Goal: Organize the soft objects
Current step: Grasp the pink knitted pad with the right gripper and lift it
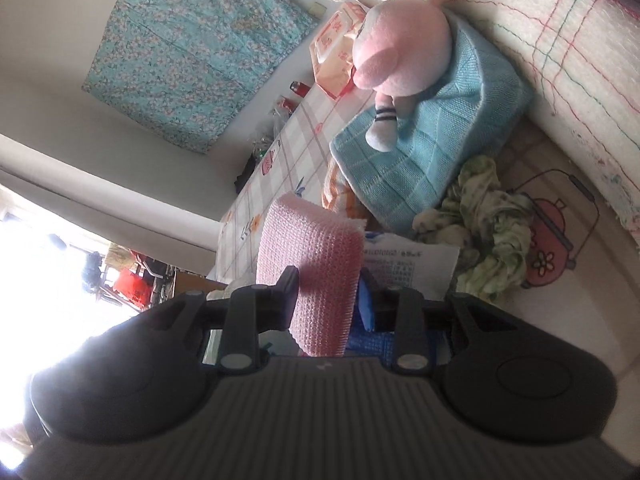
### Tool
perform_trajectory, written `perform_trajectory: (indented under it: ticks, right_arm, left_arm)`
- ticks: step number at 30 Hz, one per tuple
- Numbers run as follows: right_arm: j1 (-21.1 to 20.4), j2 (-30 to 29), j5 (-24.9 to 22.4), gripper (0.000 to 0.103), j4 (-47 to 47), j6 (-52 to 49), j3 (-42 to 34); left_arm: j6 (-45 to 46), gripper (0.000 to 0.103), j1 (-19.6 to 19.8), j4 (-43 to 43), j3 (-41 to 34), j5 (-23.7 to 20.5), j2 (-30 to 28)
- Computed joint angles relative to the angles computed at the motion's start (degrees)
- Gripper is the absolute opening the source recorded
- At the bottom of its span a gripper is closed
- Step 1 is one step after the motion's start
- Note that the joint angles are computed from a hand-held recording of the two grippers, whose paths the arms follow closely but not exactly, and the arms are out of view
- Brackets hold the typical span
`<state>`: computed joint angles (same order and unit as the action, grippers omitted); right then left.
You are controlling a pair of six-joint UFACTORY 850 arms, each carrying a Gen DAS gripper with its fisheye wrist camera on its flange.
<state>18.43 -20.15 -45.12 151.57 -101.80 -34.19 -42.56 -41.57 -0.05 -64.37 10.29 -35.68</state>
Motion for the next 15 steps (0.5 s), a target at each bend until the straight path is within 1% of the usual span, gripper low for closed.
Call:
perform_trajectory:
  ticks: [1,3,5,6,7,9,10,13,15]
  right_arm:
    - [0.0,0.2,0.2,0.032,-0.8,0.2,0.3]
    - [0.3,1.3,2.3,0.034,-1.6,-0.7,0.6]
    - [0.1,3.5,5.6,0.043,-0.6,-3.9,1.3]
    - [0.2,4.8,7.5,0.05,1.5,-7.6,1.8]
    - [0.5,6.0,9.5,0.053,4.6,-12.3,2.1]
    - [1.5,7.7,12.3,0.054,10.9,-21.3,2.3]
    - [1.0,8.1,13.0,0.054,11.4,-23.6,2.4]
    - [-0.4,7.9,12.9,0.054,6.9,-21.8,2.0]
    - [-0.5,6.9,13.5,0.054,2.9,-18.1,1.1]
  left_arm:
    - [0.6,0.045,0.0,-0.3,-0.4,-0.3,-0.4]
    - [4.6,0.045,-0.2,-3.7,-0.9,-0.7,-0.8]
    - [9.2,0.045,-0.4,-7.5,-1.4,-1.1,-1.2]
    - [10.6,0.045,-0.4,-8.5,-1.5,-1.1,-1.4]
    - [11.6,0.045,-0.5,-9.2,-1.7,-1.3,-1.5]
    - [13.9,0.045,-0.6,-10.7,-2.2,-1.6,-1.8]
    - [14.3,0.045,-0.7,-10.7,-2.4,-1.7,-2.0]
    - [13.3,0.045,-0.8,-8.9,-2.9,-2.0,-2.3]
    - [14.2,0.045,-1.0,-9.1,-2.8,-1.8,-2.2]
